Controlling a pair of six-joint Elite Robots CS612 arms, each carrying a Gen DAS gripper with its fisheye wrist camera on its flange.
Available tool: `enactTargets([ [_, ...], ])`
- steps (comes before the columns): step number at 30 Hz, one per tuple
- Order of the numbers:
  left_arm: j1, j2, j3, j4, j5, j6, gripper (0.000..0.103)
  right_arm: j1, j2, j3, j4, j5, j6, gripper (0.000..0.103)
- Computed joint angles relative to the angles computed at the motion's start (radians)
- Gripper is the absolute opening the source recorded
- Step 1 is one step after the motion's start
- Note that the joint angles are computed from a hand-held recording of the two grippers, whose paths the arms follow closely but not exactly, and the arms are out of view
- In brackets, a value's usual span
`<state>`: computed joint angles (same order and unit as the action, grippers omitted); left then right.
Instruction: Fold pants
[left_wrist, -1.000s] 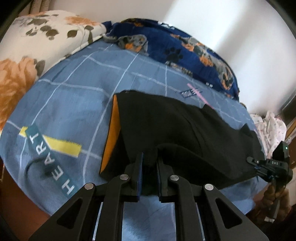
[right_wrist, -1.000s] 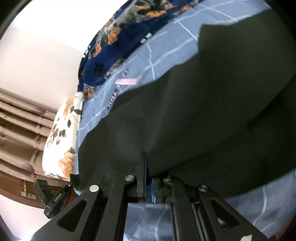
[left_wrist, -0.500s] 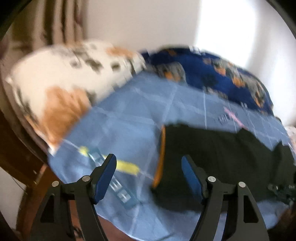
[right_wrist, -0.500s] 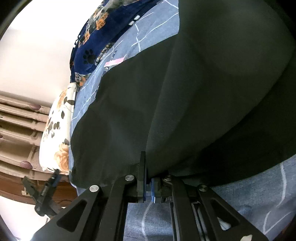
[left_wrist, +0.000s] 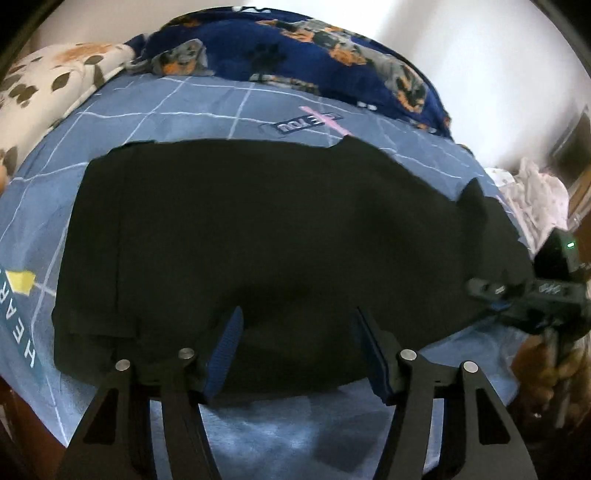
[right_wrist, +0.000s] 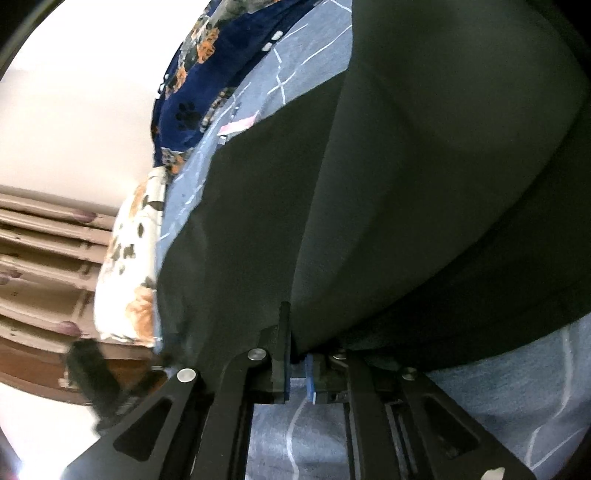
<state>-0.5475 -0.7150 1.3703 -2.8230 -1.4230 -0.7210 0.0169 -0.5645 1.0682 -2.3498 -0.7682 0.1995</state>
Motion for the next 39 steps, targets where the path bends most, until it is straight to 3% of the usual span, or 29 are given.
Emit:
enactTargets([
  [2, 0.002, 0.001, -0.007, 0.017, 0.004, 0.007, 0.062, -0.016, 0.003, -0.005, -0.034, 0.009, 0.005, 0.019],
  [7, 0.001, -0.005, 0.000, 0.044, 0.024, -0.024, 0.061, -0.078, 0.066, -0.091, -0.175, 0.059, 0.121, 0.024],
  [10, 0.000, -0.006, 0.002, 0.053, 0.030, -0.025, 0.061, -0.121, 0.131, -0.194, -0.265, 0.027, 0.242, 0.025],
  [14, -0.003, 0.000, -0.012, 0.078, 0.047, -0.030, 0.061, -0.169, 0.222, -0.349, -0.302, -0.039, 0.407, 0.025],
  [18, -0.005, 0.004, -0.024, 0.108, 0.063, -0.027, 0.062, -0.203, 0.271, -0.420, -0.342, -0.122, 0.557, 0.021],
  [19, -0.005, 0.004, -0.026, 0.111, 0.064, -0.028, 0.062, -0.208, 0.264, -0.410, -0.342, -0.168, 0.572, 0.008],
  [20, -0.005, 0.005, -0.028, 0.114, 0.064, -0.031, 0.062, -0.214, 0.261, -0.407, -0.340, -0.191, 0.583, 0.006],
  [23, -0.004, 0.006, -0.032, 0.120, 0.063, -0.043, 0.062, -0.226, 0.225, -0.331, -0.417, -0.223, 0.601, 0.005],
  [27, 0.001, 0.005, -0.031, 0.120, 0.052, -0.052, 0.062, -0.240, 0.139, -0.163, -0.562, -0.247, 0.613, 0.004],
  [31, 0.000, 0.005, -0.032, 0.125, 0.054, -0.046, 0.061, -0.272, 0.073, -0.021, -0.595, -0.224, 0.607, 0.004],
  [39, -0.002, 0.006, -0.030, 0.126, 0.069, -0.019, 0.062, -0.295, 0.044, 0.056, -0.594, -0.189, 0.627, 0.002],
])
